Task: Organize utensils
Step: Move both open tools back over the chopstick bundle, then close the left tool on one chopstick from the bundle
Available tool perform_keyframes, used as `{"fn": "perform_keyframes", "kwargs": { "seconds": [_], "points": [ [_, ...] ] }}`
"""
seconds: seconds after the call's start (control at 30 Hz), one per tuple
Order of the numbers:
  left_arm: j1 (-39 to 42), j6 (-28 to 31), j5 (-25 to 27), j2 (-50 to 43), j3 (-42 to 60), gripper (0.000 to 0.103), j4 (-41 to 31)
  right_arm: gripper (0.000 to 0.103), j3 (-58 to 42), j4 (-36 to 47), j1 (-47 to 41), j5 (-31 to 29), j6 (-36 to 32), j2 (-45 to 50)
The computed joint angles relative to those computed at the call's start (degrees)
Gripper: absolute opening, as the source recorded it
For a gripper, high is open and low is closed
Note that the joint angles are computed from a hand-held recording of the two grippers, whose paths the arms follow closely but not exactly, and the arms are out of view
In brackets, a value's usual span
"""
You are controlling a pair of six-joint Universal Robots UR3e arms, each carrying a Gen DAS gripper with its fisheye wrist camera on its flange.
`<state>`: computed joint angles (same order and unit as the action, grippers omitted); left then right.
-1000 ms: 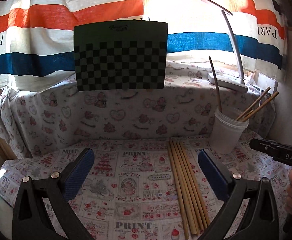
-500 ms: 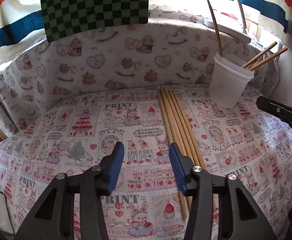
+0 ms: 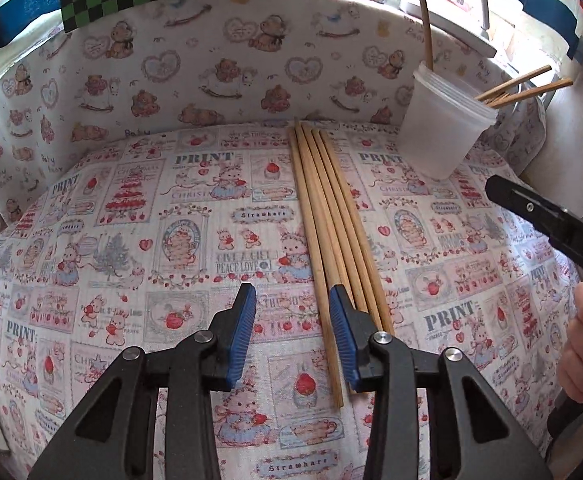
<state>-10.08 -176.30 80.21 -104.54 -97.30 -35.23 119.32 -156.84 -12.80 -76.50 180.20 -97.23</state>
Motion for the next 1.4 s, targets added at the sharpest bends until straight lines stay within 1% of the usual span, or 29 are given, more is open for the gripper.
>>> {"fn": "perform_keyframes", "kwargs": {
  "seconds": [0.13,0.2,0.23,0.3,0.37,0.47,0.6,0.63,0.73,0.9,0.97,1.07,1.13,1.17,1.2,1.23,1.27,1.37,1.4],
  "points": [
    [-0.6,0.8,-0.5,-1.1,0.5,0.037,-0.6,0.046,-0.6,0.4,0.7,-1.2,0.5,0.5],
    [-1.2,1.0,1.1,-1.0,0.5,0.037,-0.4,0.046,-0.4,1.1,0.0,-0.1,0.3,0.0],
    [-1.7,0.6,2.3,-1.1,0.8,0.036,-0.6,0.046,-0.3,1.1,-0.1,0.1,0.4,-0.2],
    [-1.3,0.2,2.1,-1.0,0.8,0.03,-1.2,0.046,0.0,1.0,-0.4,0.2,0.7,-0.7],
    [-0.7,0.2,1.3,-0.7,0.7,0.029,-1.9,0.046,-0.1,1.3,-0.4,0.4,0.6,-0.7],
    [-0.7,0.2,2.5,-1.1,1.4,0.028,-2.5,0.046,-0.2,1.6,-0.3,0.1,0.7,-0.7],
    [0.1,0.9,-0.3,-1.0,1.4,0.028,-3.5,0.046,-0.4,1.5,0.2,-0.7,0.8,-0.2],
    [0.0,1.2,-0.7,-0.9,1.9,0.028,-5.2,0.046,-0.5,1.5,0.3,-0.8,0.8,0.0],
    [-2.1,1.4,2.8,-1.1,1.9,0.029,-3.9,0.046,-0.9,1.6,0.7,-1.4,0.9,0.7],
    [-4.7,0.7,6.9,-1.8,2.7,0.029,-3.2,0.047,-1.0,1.6,1.2,-2.1,1.0,1.2],
    [-4.1,0.1,6.0,-1.1,2.1,0.03,-3.5,0.047,-1.0,1.5,1.3,-2.2,1.1,1.3],
    [-2.4,-1.2,2.6,-0.5,0.8,0.042,-2.5,0.047,-1.0,1.4,1.3,-2.2,1.1,1.5],
    [-4.0,0.1,5.8,-1.4,1.0,0.04,-1.3,0.047,-1.1,1.5,1.4,-2.3,1.0,1.6],
    [-5.0,0.5,7.5,-1.5,0.6,0.035,0.0,0.047,-1.2,1.6,1.4,-2.3,1.0,1.6],
    [-5.1,0.7,7.1,-1.2,0.0,0.021,0.5,0.047,-1.1,1.6,1.4,-2.3,1.0,1.6],
    [-5.2,0.6,7.1,-1.0,0.3,0.012,-0.1,0.047,-1.0,1.5,1.4,-2.3,0.9,1.5],
    [-5.0,0.7,6.6,-0.7,0.6,0.006,-1.3,0.047,-1.0,1.4,1.4,-2.3,0.9,1.4],
    [-4.0,1.4,5.5,0.2,-0.3,0.006,-0.6,0.047,-0.8,1.1,1.5,-2.6,0.8,1.2],
    [-3.6,1.0,5.5,0.9,-1.3,0.005,0.9,0.047,-0.8,1.1,1.4,-2.6,0.8,1.1]
  ]
}}
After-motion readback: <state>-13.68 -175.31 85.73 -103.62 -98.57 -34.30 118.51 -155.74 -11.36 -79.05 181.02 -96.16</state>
